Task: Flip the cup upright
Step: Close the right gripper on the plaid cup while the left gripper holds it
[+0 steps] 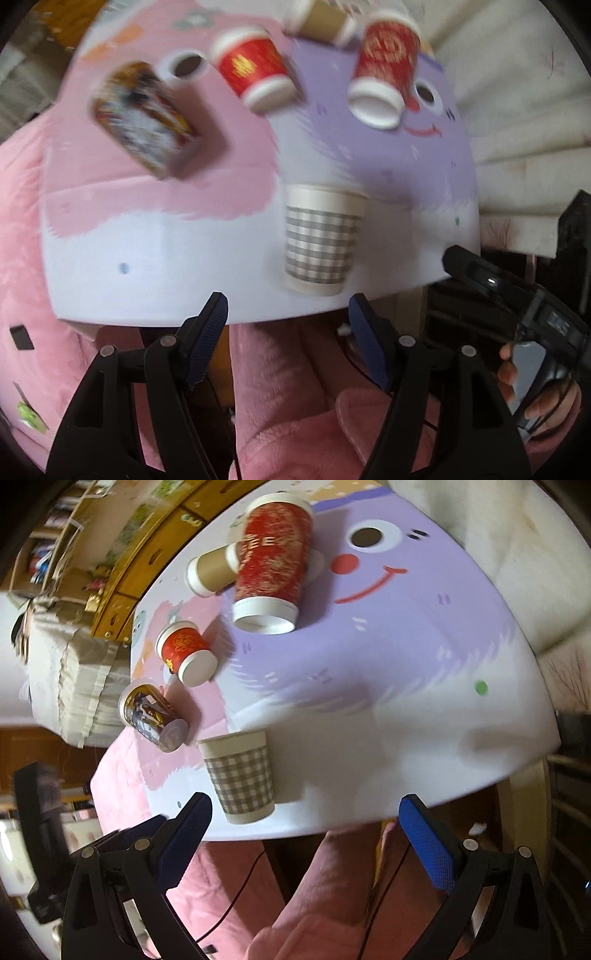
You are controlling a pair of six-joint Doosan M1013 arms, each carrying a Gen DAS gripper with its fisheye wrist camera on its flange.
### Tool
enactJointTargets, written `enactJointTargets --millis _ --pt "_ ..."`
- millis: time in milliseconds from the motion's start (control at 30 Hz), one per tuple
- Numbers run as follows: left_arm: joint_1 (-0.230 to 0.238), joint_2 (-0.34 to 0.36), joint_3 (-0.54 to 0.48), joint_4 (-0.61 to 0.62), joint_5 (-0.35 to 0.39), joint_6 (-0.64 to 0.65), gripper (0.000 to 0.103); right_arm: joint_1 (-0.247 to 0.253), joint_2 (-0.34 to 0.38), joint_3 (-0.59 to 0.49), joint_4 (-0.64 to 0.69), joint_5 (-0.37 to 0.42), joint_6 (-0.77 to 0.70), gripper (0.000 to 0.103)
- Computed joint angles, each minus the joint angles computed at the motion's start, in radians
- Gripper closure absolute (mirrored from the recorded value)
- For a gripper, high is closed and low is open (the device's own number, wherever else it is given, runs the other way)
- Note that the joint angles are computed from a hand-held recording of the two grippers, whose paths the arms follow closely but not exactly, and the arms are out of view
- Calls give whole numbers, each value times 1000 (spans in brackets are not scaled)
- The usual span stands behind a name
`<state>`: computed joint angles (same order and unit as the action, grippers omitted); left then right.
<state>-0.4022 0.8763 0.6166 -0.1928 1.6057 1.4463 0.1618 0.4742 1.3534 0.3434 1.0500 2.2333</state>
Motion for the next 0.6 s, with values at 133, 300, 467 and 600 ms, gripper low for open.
enactJointTargets --millis 133,300,467,600 --pt "1 -51 83 51 -63 -11 38 11 9 -8 7 -23 -17 0" --pt "19 -48 108 13 -3 -38 38 37 36 -43 -23 -16 -22 0" --pt "35 -42 140 -2 50 -32 38 58 78 -89 -16 24 -6 1" --pt "48 -48 176 -13 73 -23 38 77 117 -131 -30 60 17 1"
